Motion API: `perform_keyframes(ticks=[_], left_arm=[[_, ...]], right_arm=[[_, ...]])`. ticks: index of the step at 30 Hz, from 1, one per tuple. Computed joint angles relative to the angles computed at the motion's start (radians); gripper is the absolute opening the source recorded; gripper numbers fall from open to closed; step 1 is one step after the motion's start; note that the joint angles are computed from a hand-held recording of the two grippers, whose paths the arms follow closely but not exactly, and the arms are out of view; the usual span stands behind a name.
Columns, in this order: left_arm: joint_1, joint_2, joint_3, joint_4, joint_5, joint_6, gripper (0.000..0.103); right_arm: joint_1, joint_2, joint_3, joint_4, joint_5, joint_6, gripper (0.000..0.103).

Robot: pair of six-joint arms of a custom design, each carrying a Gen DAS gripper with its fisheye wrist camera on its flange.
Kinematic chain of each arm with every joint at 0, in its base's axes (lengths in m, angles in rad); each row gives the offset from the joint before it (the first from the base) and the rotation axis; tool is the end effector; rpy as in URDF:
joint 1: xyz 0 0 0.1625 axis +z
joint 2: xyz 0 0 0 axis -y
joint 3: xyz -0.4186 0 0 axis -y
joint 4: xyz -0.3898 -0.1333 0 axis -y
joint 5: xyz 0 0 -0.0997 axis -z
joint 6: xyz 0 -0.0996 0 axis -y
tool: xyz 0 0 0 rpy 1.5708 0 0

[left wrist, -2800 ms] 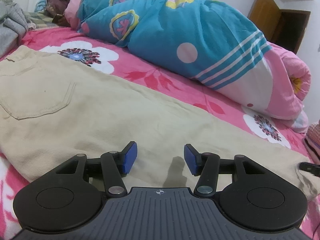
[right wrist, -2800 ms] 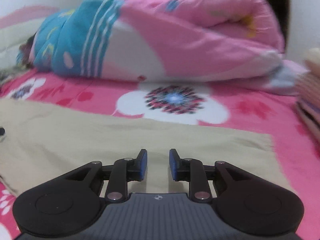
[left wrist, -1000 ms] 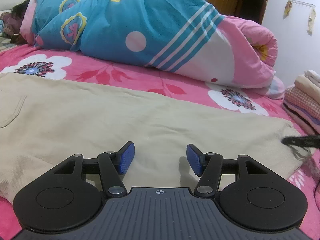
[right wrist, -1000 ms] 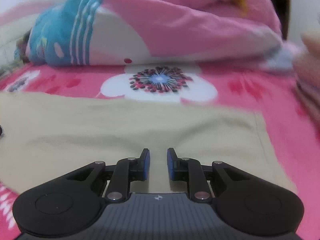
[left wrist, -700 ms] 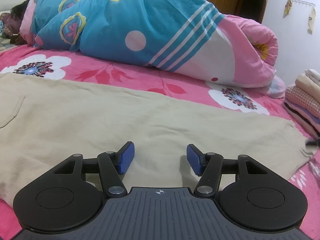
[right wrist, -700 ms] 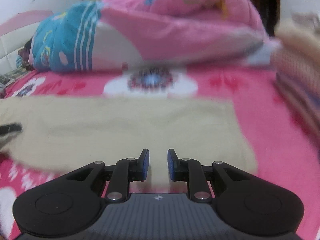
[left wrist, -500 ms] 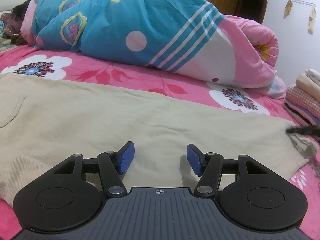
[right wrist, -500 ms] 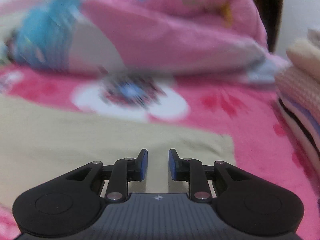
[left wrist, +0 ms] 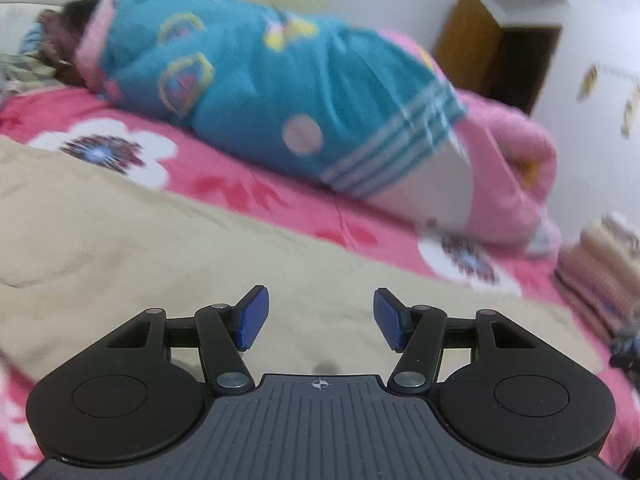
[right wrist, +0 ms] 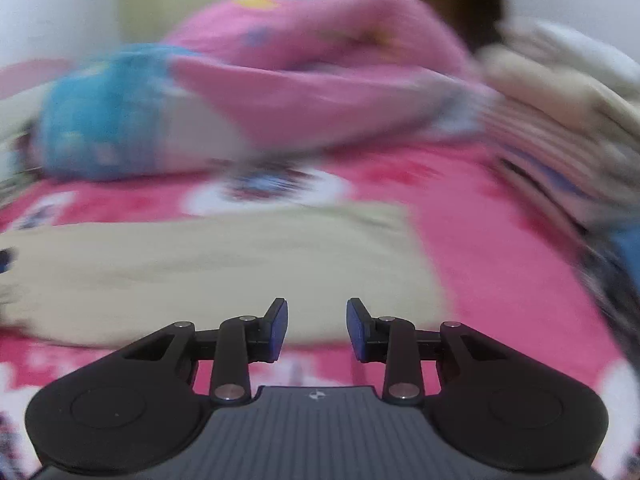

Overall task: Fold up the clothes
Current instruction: 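Hover the open right tool above the beige trouser leg, then pull the open right tool back over the spread beige trousers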

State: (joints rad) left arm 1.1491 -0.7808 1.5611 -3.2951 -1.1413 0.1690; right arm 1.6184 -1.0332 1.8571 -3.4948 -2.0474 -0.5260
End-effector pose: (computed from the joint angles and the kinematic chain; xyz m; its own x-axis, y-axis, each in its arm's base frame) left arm -0.1296 -0.7159 0.2105 -0.9134 0.1535 -0.3770 0.3994 0.5167 -0.7573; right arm 0.1162 -0.5984 0.2847 -0.7736 0.0892 0.6274 -0.4741 0.5756 -0.6663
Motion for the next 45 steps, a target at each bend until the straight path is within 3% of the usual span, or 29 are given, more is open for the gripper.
perform_keyframes(ticks=[6, 10, 14, 18, 23, 27, 31, 35, 38, 41, 45], left_arm=[[-0.001, -0.121, 0.162, -0.025, -0.007, -0.121, 0.058], [-0.008, -0.186, 0.275, -0.033, -0.018, -0.167, 0.058], [-0.019, -0.208, 0.349, -0.07, -0.015, -0.162, 0.058], [-0.03, -0.182, 0.368, -0.152, 0.029, -0.127, 0.057], [-0.042, -0.129, 0.319, -0.228, 0.058, -0.043, 0.056], [-0.05, -0.076, 0.246, -0.234, 0.087, 0.041, 0.054], [-0.057, -0.02, 0.177, -0.215, 0.095, 0.132, 0.054], [-0.065, 0.052, 0.14, -0.254, 0.143, 0.29, 0.053], [-0.061, 0.082, 0.144, -0.272, 0.173, 0.343, 0.054], [-0.056, 0.079, 0.162, -0.292, 0.156, 0.355, 0.056], [-0.028, 0.054, 0.164, -0.241, 0.085, 0.28, 0.057]], right_arm=[[0.097, 0.123, -0.124, 0.259, 0.217, -0.108, 0.034], [0.143, 0.249, -0.202, 0.306, 0.234, -0.23, 0.034], [0.163, 0.332, -0.236, 0.25, 0.256, -0.343, 0.034], [0.157, 0.382, -0.289, 0.213, 0.262, -0.287, 0.033], [0.112, 0.381, -0.285, 0.279, 0.256, -0.145, 0.032], [0.118, 0.333, -0.208, 0.233, 0.247, -0.134, 0.032], [0.117, 0.283, -0.157, 0.181, 0.246, -0.063, 0.029], [0.116, 0.288, -0.171, 0.047, 0.201, -0.019, 0.029], [0.107, 0.308, -0.205, 0.04, 0.151, 0.016, 0.029], [0.096, 0.333, -0.223, 0.099, 0.088, 0.021, 0.03], [0.112, 0.358, -0.201, 0.019, 0.039, -0.073, 0.03]])
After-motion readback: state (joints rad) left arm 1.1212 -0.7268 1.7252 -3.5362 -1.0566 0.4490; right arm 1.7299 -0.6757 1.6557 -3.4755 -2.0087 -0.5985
